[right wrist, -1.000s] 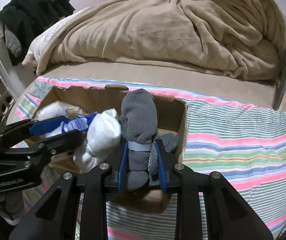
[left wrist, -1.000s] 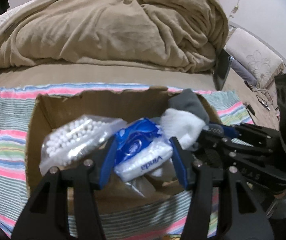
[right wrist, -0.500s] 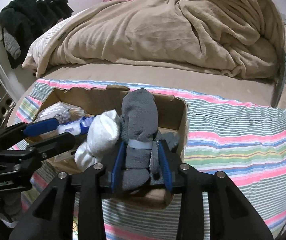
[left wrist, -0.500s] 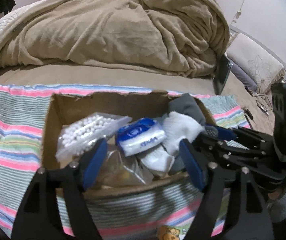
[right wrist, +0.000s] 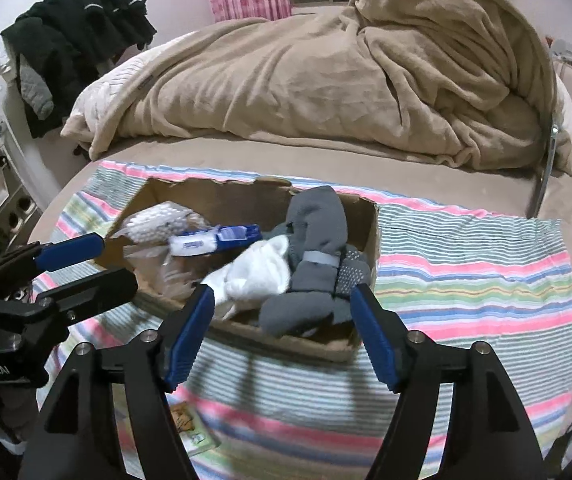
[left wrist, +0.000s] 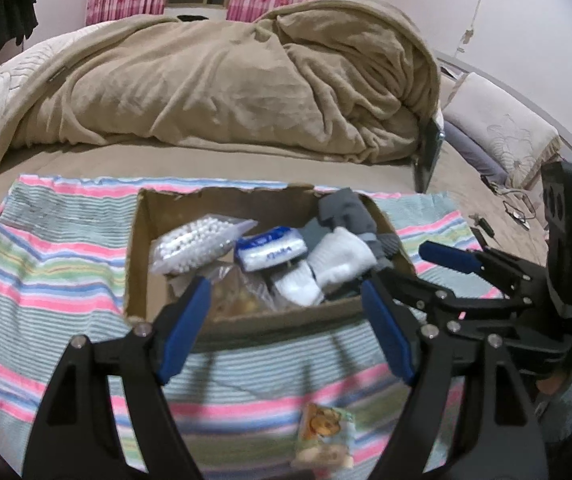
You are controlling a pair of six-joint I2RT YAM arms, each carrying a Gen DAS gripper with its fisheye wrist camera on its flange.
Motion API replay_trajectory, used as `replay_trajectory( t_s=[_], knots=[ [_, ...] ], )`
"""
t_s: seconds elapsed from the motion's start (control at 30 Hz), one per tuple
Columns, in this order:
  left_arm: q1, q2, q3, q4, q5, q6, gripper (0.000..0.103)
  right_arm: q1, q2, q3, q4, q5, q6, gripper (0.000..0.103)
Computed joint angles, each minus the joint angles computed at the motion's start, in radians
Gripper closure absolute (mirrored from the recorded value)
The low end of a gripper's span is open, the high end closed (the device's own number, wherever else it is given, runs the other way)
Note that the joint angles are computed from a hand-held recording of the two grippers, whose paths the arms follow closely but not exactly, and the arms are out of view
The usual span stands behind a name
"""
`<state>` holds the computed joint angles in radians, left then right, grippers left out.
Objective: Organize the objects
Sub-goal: 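Carry the tissue pack and grey sock into the box and open both grippers, then grasp the small cartoon-printed tissue pack with the right gripper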
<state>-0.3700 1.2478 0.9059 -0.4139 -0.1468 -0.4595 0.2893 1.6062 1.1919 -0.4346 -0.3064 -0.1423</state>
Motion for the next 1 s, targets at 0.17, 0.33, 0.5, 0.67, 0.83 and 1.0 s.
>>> replay_trajectory(
  t_s=[0.17,0.33,0.5,0.67,0.83,1.0],
  knots=[
    [-0.047,-0.079,-0.021,-0.052,-0.05,-0.024,0.024,0.005,-0.087,-0.041,-0.02,-0.005,0.003,0.029],
    [-0.09,-0.165,-0.049,-0.11,-0.107,-0.056,0.024,0.01,-0.157,-0.071,-0.044,-0.012,0.003,0.029],
    [-0.124,-0.246,-0.075,-0.168,-0.16,-0.084,0.024,0.02,-0.21,-0.097,-0.058,-0.016,0.008,0.029],
    [-0.163,-0.32,-0.107,-0.232,-0.23,-0.112,0.024,0.04,-0.256,-0.134,-0.069,-0.013,0.02,0.029],
    [-0.192,-0.372,-0.144,-0.288,-0.273,-0.142,0.024,0.074,-0.288,-0.182,-0.065,-0.014,0.042,0.029],
    [-0.186,-0.42,-0.191,-0.308,-0.274,-0.16,0.024,0.105,-0.279,-0.213,-0.064,-0.018,0.05,0.021]
  ],
)
